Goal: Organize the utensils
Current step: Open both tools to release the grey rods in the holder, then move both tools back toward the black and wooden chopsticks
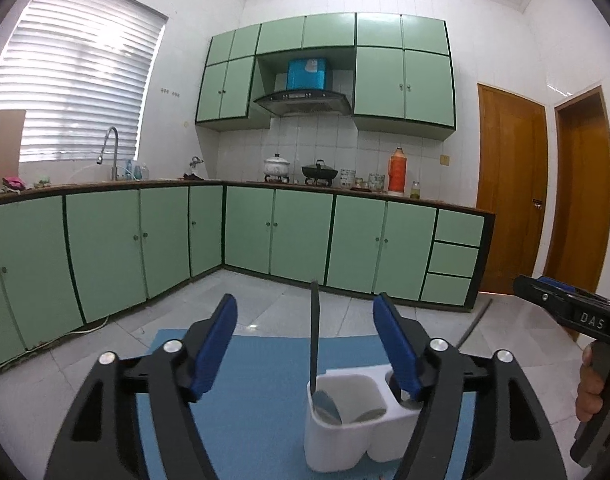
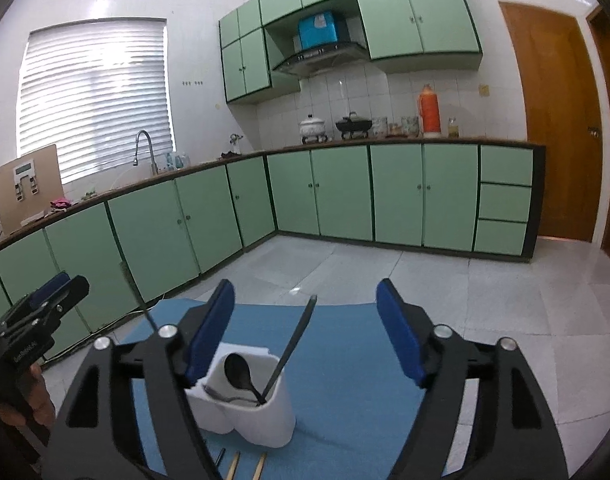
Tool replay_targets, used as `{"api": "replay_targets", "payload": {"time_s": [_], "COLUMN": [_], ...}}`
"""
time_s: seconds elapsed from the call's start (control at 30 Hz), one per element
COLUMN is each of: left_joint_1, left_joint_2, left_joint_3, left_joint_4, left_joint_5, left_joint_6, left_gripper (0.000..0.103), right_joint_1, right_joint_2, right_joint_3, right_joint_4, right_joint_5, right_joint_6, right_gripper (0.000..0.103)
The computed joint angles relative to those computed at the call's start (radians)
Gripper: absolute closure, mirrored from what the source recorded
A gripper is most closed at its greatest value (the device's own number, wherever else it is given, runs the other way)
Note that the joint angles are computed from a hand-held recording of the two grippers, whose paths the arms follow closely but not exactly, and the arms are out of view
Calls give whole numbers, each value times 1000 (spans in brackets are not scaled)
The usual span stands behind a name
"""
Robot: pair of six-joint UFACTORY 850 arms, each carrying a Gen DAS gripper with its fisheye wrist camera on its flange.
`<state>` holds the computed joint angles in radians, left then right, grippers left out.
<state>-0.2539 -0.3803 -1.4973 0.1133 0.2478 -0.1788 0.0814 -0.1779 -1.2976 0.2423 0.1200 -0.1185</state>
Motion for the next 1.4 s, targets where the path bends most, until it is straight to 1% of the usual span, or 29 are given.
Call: {"api": "replay_targets", "payload": {"time_s": [0.03,0.07,0.1,0.2,0.3,0.43,0.53,0.6,0.73,0.9,0.97,1.07,1.13,1.2,1.33,1.4], "left_joint_1": [-1,-2,-3,-7,-16,-20,-27,-32,-42,-56,-62,-67,-72,-82,-91,-98], "left_joint_2": [24,44,57,113,167,230,267,286,316,343,347,355,360,366,374,378], "left_joint_3": [34,63,81,167,260,381,460,504,584,664,680,704,722,739,765,778], "left_joint_4": [-28,-59,-70,-84,-135,-120,-172,-205,-267,-308,-327,-322,-341,-376,-388,-406], "left_joint_5": [13,22,26,32,49,64,86,99,112,124,126,126,141,153,156,161], "left_joint_6": [32,64,74,103,172,151,202,236,308,349,362,350,369,400,397,416], "left_gripper": [30,28,27,23,21,20,20,19,19,19,19,19,19,19,20,20], "right_joint_1": [3,4,9,19,40,65,95,112,180,247,258,294,312,323,357,369], "right_joint_2": [19,35,61,114,175,241,286,306,335,352,349,339,331,327,314,312], "right_joint_3": [27,49,89,169,268,375,452,491,567,647,664,693,707,723,753,762], "right_joint_4": [19,3,-31,-40,24,57,196,241,484,575,563,617,635,624,612,611], "right_joint_5": [11,20,37,58,93,116,142,152,227,306,313,364,384,395,437,456], "right_joint_6": [-22,-9,23,32,-36,-38,-161,-188,-423,-482,-460,-497,-503,-485,-447,-447], "right_gripper": [26,25,24,22,22,22,22,22,22,22,22,27,31,35,41,46]}}
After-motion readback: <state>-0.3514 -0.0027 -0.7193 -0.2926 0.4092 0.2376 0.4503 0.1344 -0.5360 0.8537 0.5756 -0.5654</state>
